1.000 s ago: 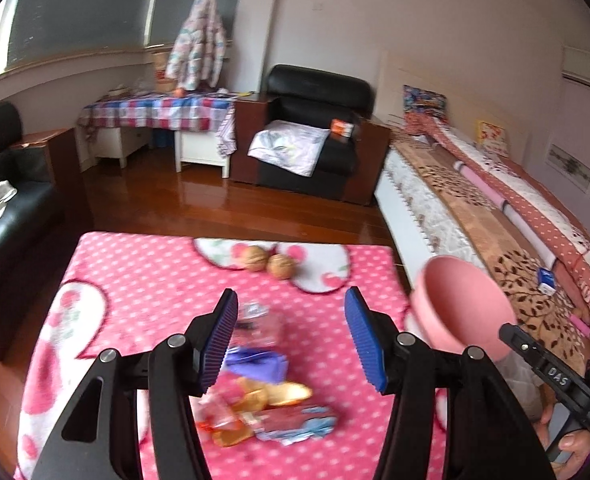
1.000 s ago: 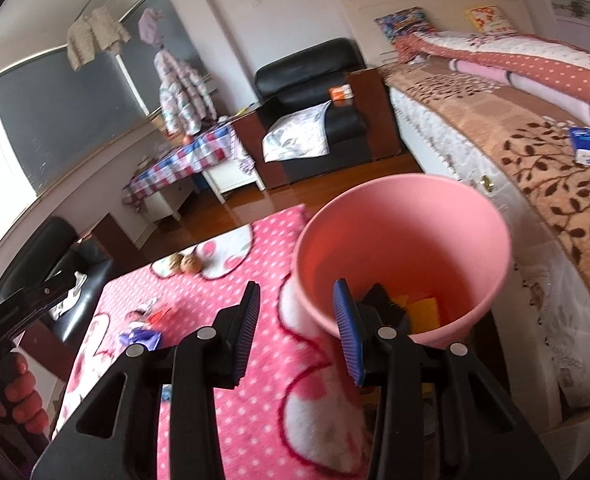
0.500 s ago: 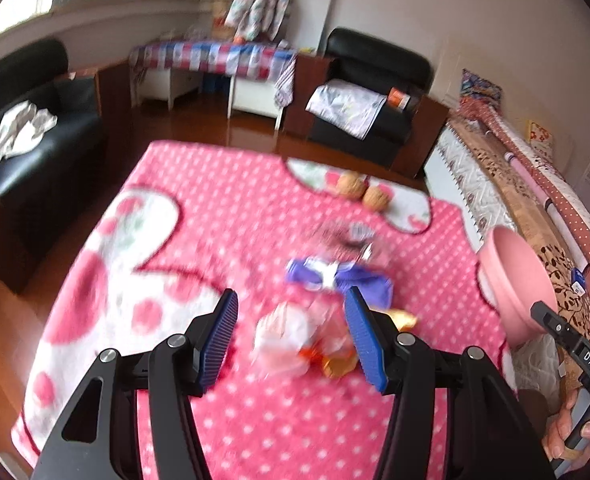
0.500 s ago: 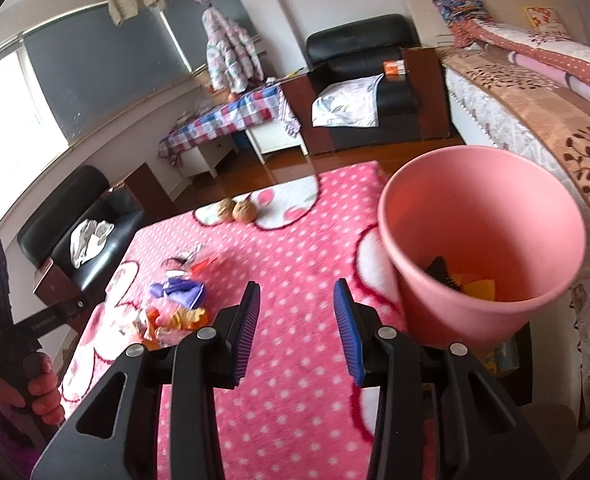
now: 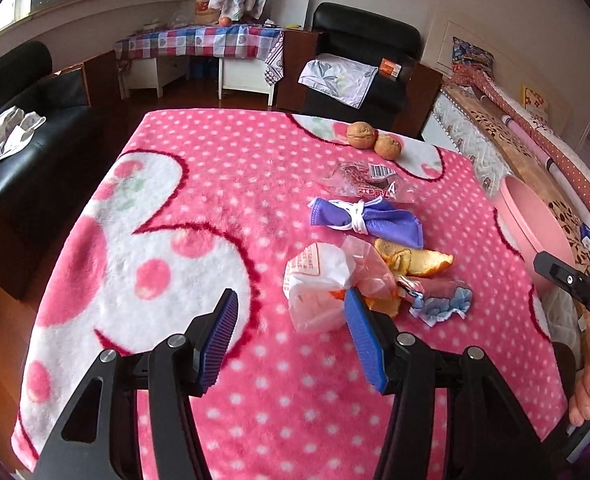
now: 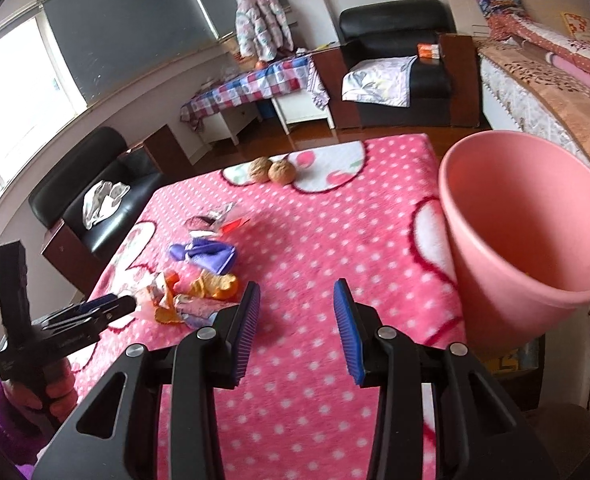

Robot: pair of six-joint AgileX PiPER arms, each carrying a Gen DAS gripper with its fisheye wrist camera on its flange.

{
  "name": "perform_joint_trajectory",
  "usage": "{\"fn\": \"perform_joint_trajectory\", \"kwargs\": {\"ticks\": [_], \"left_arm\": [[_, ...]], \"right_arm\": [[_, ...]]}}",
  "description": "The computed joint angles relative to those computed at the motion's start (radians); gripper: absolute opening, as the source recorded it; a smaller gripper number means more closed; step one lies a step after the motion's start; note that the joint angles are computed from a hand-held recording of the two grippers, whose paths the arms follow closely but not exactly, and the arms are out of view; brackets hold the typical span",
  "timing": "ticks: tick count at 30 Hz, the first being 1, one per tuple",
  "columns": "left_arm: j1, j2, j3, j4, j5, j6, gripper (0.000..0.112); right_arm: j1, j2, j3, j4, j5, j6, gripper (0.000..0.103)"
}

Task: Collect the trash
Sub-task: 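Grasp the white printed plastic bag with the left tool while the right tool grasps the pink-blue foil wrapper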

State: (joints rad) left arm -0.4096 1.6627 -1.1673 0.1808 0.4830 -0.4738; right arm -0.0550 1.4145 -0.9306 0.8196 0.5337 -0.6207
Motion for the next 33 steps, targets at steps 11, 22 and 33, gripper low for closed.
{"fn": "perform_joint_trajectory", "kwargs": {"ticks": [11,22,33], "left_arm": [[0.064,0.045,-0.015,-0.316,-0.055,0.321,0.026],[0.13,-0.006,0.039,-0.347,-0.068,0.328,0.025],[0.147,-0.016,0.041,-0.376,-0.059,0.34,0.025]], "right_arm": [[0.024,0.066,-0.036,0.091,0.117,-0.095,0.039],[0.117,0.168,-0.153,-0.027,0.158,-0.105,0.054],[0.211,0.274,-0.265,-0.256,0.162,-0.057,0.054]]}}
